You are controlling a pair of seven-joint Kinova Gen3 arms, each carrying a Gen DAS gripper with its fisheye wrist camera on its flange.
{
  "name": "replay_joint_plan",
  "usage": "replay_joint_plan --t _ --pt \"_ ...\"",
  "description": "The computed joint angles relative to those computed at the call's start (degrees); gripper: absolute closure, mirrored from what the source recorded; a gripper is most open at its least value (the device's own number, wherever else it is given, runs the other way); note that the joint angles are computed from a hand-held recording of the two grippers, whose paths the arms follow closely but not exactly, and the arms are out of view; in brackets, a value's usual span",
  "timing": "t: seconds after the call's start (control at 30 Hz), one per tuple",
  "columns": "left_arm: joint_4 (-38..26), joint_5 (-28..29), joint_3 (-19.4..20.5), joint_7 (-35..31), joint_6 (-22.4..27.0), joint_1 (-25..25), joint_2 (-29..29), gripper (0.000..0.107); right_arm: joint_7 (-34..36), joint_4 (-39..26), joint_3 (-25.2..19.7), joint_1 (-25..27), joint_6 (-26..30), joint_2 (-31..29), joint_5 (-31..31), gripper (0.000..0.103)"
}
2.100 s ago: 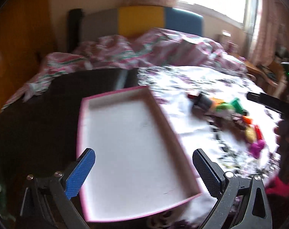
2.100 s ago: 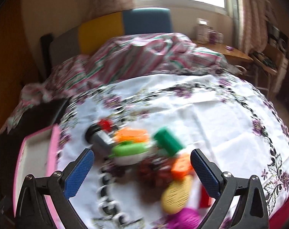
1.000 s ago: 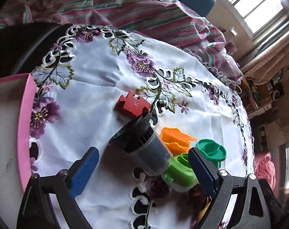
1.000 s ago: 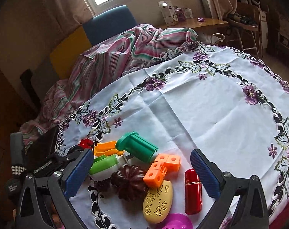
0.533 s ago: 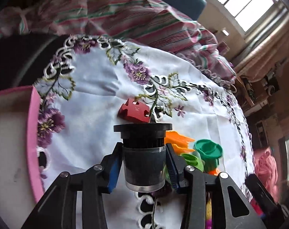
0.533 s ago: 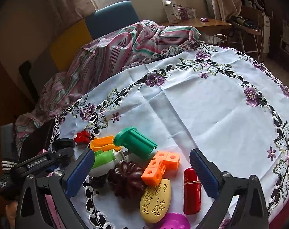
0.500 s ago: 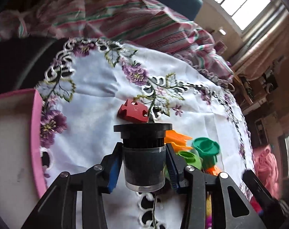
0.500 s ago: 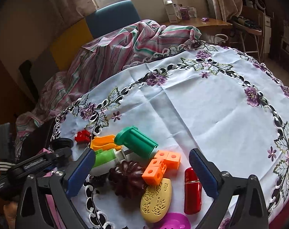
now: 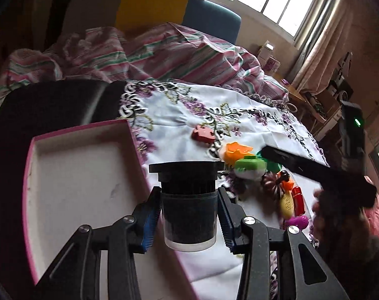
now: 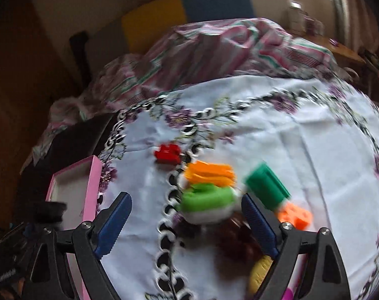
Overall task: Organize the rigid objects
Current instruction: 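Carry the cup into the tray with the left tool while the right tool grasps the red puzzle piece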
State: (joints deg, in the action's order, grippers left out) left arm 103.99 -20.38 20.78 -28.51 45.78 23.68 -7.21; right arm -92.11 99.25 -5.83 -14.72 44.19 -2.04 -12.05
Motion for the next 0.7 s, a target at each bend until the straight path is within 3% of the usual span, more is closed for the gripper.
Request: replay_joint_plan --t 0.17,0.43,0.47,0.57,0.7 --pt "4.34 0.06 0.85 1.74 1.29 -1.7 -4.98 0.064 -5.79 -11.11 -1.85 -4.49 4.39 10.86 8.13 0.012" --pt "10.32 8.3 -1.74 -3.03 0.65 -5.81 -12.04 0.064 -11.43 -22.58 0.31 -10.95 11.06 22.47 17.48 0.017" --pt "10.9 8.98 -1.87 -3.46 0.58 -6.55 -12.76 0.064 -11.81 -23.41 0.55 -11.44 11.72 23.42 18.12 0.019" --pt "11.58 10.35 -1.32 -4.56 0.9 -9.03 -14.03 0.064 -11.44 -26.69 1.53 -12.82 16.26 26.61 18.56 0.056" --pt "12.01 11.49 -1.26 -7.11 0.6 -11.74 -14.99 0.064 -10.42 -24.59 0.09 -11.03 14.12 25.07 16.83 0.057"
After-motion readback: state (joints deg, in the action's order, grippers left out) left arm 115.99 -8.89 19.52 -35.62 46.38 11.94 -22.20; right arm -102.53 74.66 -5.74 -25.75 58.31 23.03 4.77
